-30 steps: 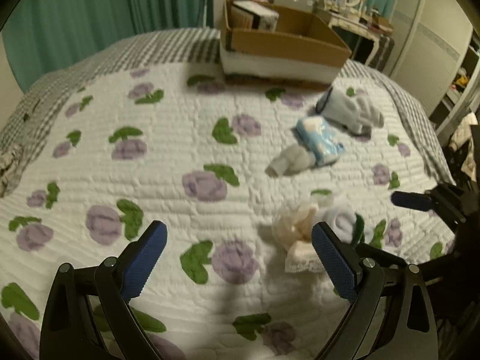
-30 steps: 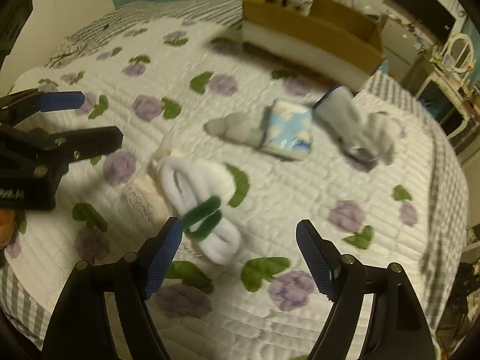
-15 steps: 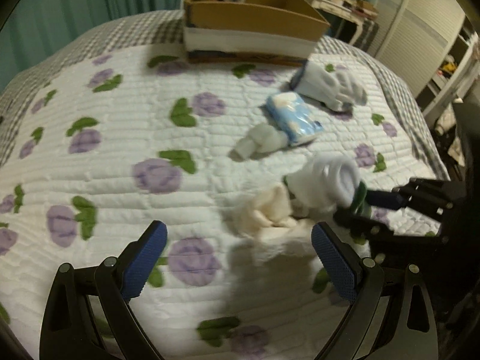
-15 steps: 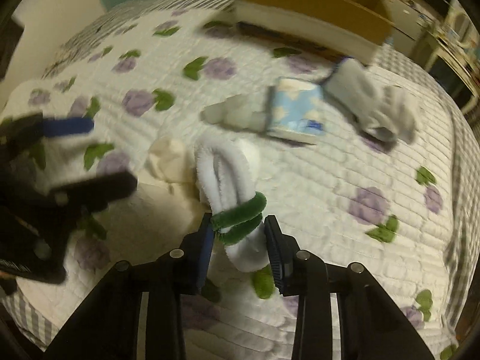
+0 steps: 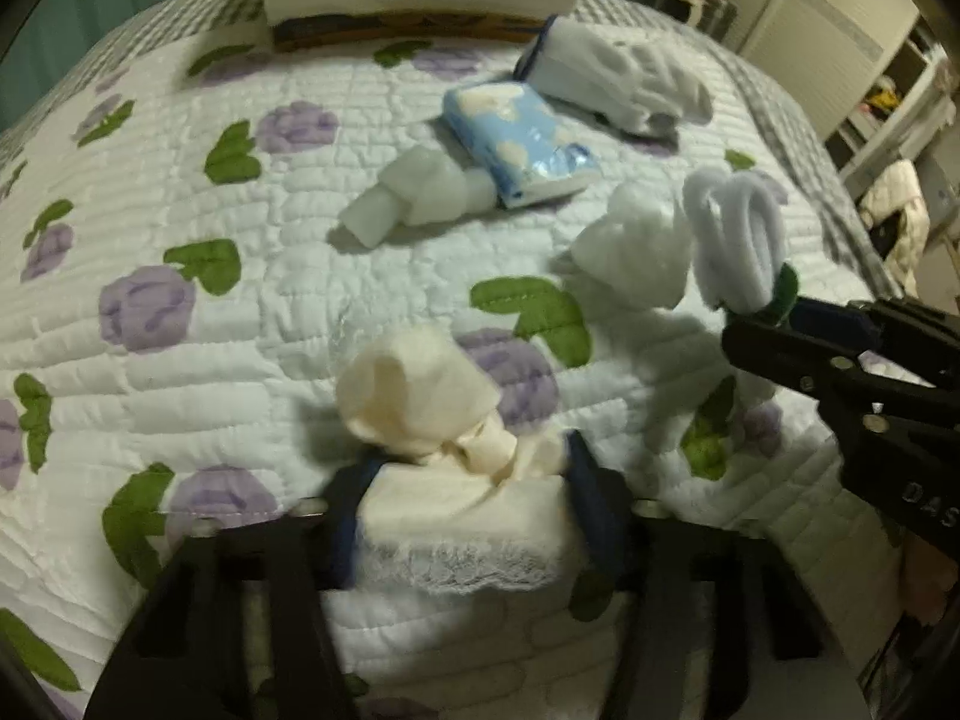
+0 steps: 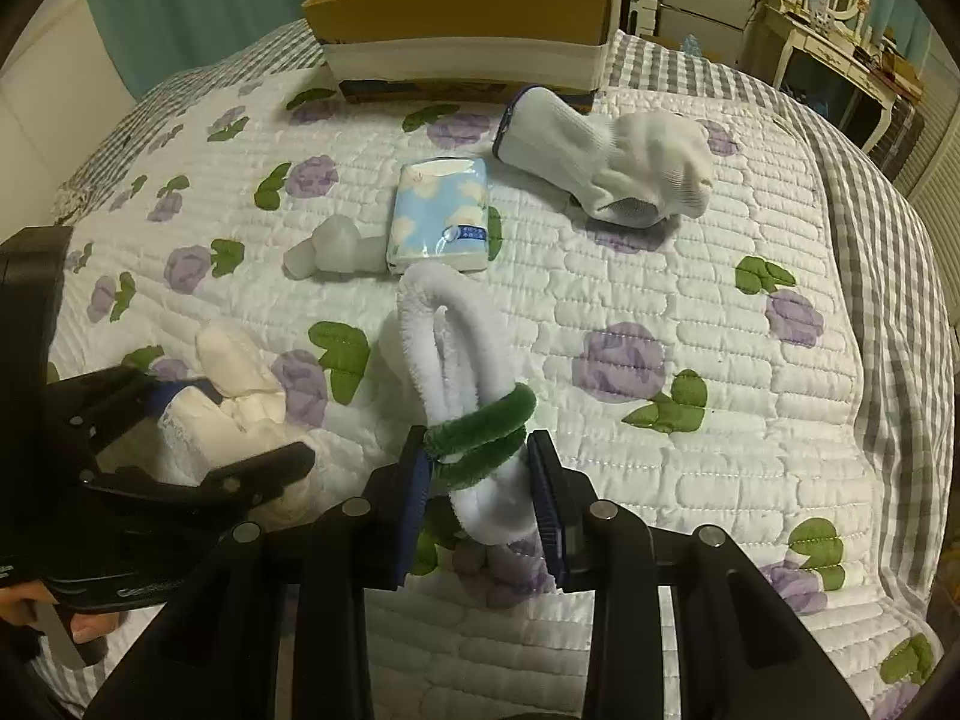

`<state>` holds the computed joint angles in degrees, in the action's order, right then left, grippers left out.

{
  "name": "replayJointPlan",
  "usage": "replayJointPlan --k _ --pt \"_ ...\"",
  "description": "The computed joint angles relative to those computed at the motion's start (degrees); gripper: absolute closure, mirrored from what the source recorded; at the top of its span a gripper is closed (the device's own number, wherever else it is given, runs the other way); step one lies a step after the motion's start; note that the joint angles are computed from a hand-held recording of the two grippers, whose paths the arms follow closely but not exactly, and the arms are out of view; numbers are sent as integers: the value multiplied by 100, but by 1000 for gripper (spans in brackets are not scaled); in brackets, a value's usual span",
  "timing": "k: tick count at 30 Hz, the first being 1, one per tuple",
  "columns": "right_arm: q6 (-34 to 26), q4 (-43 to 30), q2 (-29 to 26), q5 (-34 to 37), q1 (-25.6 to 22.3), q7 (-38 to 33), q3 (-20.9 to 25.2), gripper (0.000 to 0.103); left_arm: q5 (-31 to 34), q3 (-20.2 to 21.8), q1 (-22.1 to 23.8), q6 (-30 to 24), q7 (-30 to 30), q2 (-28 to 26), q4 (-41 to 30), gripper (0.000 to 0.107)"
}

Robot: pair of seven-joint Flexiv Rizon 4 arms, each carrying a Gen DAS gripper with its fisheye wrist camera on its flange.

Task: Organize soft objects
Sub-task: 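Grasp the cream lace cloth with the left gripper while the right grasps the green-banded sock bundle, then lift both items, carry them over the box and release them inside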

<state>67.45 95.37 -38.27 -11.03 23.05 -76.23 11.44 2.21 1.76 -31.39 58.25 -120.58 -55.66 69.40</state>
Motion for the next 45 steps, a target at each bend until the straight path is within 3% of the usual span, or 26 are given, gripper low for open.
replayJointPlan --k 2,5,19,24,33,41,45 --pt "117 44 -4 11 -17 -64 30 71 -54 -102 57 187 28 43 147 80" --pt "294 121 12 12 -6 -85 24 71 -111 -169 83 328 145 88 257 89" --pt "1386 979 527 -471 401 703 -528 72 448 537 -407 829 -684 631 718 91" --pt "1921 1403 819 -849 777 1220 -1022 72 800 808 -589 1032 -1115 920 911 91" --pt "2722 2083 1469 -1549 1876 2000 -2508 72 1494 1219 -846 1340 -1798 1467 1144 91" --pt "3086 2391 1932 -1673 3044 2124 -3883 72 2241 1556 -1028 1489 -2415 1809 1030 91" --pt "3165 2373 2100 -1451 3411 1936 -4245 72 2597 1637 -1038 1471 -2618 1956 883 91"
